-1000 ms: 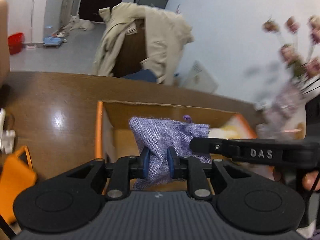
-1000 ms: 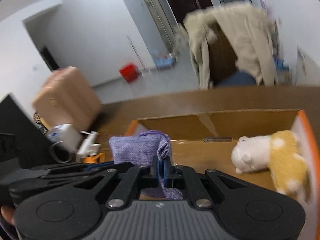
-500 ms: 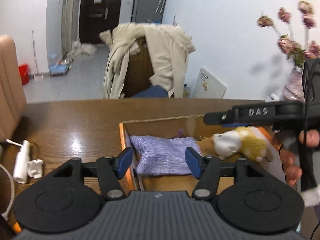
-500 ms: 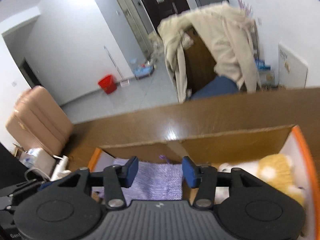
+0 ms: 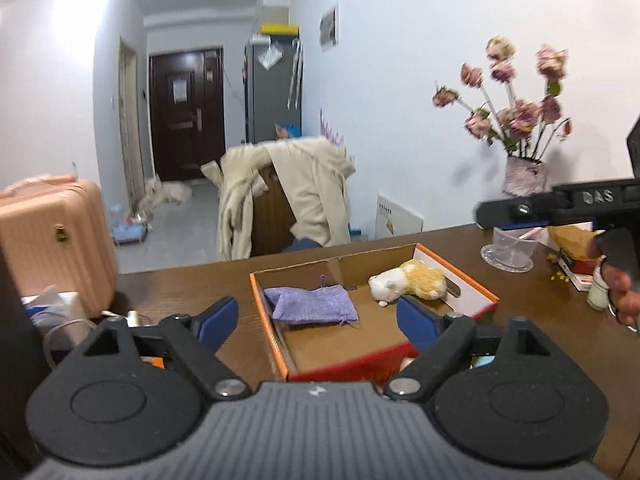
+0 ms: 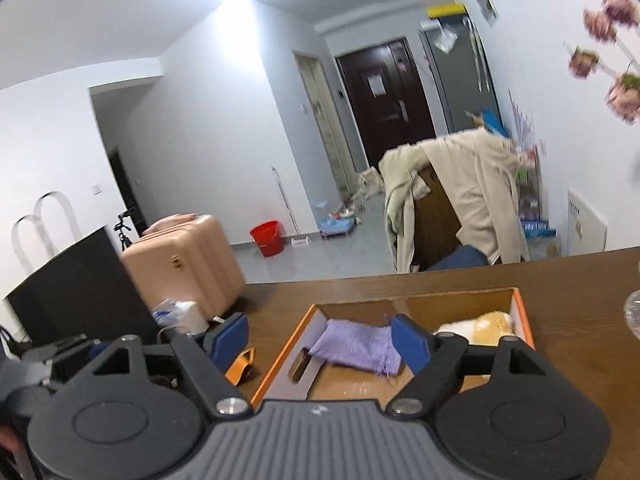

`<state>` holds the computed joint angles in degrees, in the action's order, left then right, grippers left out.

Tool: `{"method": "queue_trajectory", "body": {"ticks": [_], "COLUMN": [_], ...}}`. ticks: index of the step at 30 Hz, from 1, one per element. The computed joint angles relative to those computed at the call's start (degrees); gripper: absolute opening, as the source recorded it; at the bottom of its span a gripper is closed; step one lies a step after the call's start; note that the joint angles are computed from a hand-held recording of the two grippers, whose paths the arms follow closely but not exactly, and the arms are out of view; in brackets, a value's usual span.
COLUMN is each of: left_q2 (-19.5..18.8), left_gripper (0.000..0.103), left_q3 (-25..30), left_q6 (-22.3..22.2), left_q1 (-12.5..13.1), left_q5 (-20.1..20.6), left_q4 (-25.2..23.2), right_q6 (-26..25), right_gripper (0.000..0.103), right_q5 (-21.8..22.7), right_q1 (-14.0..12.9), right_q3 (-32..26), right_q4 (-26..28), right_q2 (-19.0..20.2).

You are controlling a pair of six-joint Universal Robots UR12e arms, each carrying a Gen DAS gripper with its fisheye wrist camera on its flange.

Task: Organize soft objects
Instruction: 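Close both grippers together on the pink satin scrunchie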

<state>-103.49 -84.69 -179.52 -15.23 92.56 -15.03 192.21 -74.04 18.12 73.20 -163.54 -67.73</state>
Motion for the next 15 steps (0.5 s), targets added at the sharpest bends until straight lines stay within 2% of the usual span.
{"method": "queue_trajectory", "body": {"ticks": [4, 8, 11, 13, 15], "left_q2": [5.3, 9.4, 11.6, 12.6, 13.1], "left_gripper": [0.093, 0.099, 0.100, 0.101, 0.101], "left_q3": [-8.5, -15.3, -19.1, -20.8, -21.6], "left_q6": [-3.5, -5.2, -5.5, -5.7, -6.0], "left_q1": [-0.9, -1.9, -2.8, -3.0, -3.7], "left_q5": [1.5, 3.3, 4.0, 3.1, 4.1], "left_q4": [6.1, 10.9, 13.1, 14.1, 13.4], "right_q6": [-3.7, -8.9, -12.6, -11.6, -7.6], "right_gripper": [0.085, 0.089, 0.090, 0.090, 0.090], "right_q5": [-4.5, -10.4, -14.6, -16.2, -17.3], "right_q1": [1.7, 3.9, 5.6, 6.3, 6.6], "right_q3": [10.4, 19.6, 25.1, 28.1, 30.2], "right_q4": [-7.6, -17.7, -23.0, -25.4, -25.1], "right_q2": [-6.0, -10.1, -12.3, -13.2, -14.0]}}
